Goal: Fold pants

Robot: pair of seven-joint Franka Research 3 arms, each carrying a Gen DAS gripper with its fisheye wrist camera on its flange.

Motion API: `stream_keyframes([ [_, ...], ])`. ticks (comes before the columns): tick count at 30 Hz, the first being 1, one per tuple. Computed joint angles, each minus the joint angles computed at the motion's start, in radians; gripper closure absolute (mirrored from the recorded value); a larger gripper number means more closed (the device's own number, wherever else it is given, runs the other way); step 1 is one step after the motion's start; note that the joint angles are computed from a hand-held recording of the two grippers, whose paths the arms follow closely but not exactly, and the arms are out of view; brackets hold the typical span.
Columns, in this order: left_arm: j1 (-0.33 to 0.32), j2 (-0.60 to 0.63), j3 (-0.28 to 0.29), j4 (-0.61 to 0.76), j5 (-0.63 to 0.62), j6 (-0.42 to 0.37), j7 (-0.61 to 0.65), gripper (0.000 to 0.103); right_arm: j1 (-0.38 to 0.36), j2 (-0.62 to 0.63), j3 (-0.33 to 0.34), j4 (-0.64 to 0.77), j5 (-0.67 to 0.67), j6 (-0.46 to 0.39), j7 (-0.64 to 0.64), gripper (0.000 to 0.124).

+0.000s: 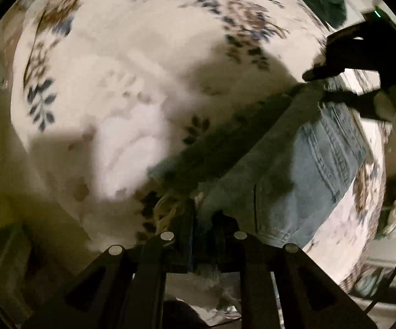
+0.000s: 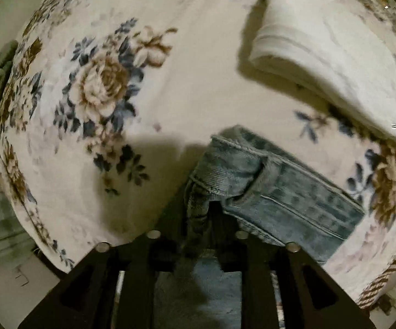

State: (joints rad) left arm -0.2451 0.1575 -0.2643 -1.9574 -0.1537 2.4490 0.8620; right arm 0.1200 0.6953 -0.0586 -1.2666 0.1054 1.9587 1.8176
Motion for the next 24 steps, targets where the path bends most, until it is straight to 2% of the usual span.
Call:
stream_keyframes([
  [1, -0.003, -0.011, 0.009, -0.006, 0.026, -0.020, -0.041, 0.077, -0.022, 0.007, 0.021, 0.011, 0.041, -0.010, -0.022, 0.072],
  [2, -0.003, -0.023, 0.015, -0.017, 0.045, -0.032, -0.068, 0.062, -0.038, 0.007, 0.037, 0.012, 0.075, -0.015, -0.044, 0.067],
  [3, -0.002, -0.027, 0.017, -0.023, 0.046, -0.030, -0.079, 0.042, -0.043, 0.001, 0.041, 0.005, 0.091, -0.016, -0.056, 0.061],
  [5, 0.005, -0.053, 0.021, -0.054, 0.041, -0.039, -0.103, 0.024, -0.061, -0.058, 0.055, -0.073, 0.132, 0.028, -0.115, 0.049],
  [7, 0.006, -0.074, 0.022, -0.077, 0.037, -0.039, -0.118, 0.024, -0.069, -0.107, 0.052, -0.132, 0.152, 0.046, -0.154, 0.029],
  [8, 0.006, -0.087, 0.021, -0.093, 0.035, -0.038, -0.125, 0.024, -0.076, -0.151, 0.049, -0.187, 0.162, 0.070, -0.181, 0.026],
  [11, -0.003, -0.123, 0.016, -0.136, -0.001, -0.029, -0.159, 0.024, -0.091, -0.254, 0.030, -0.317, 0.176, 0.124, -0.235, 0.025],
  [16, -0.044, -0.127, -0.009, -0.158, -0.127, 0.029, -0.264, 0.024, -0.151, -0.365, -0.009, -0.464, 0.209, 0.143, -0.311, 0.025],
  [21, -0.106, -0.110, -0.049, -0.203, -0.284, 0.191, -0.475, 0.024, -0.243, -0.399, -0.041, -0.556, 0.283, 0.115, -0.438, 0.025],
  [24, -0.157, -0.119, -0.079, -0.256, -0.344, 0.333, -0.683, 0.024, -0.285, -0.392, -0.053, -0.569, 0.298, 0.079, -0.540, 0.025],
])
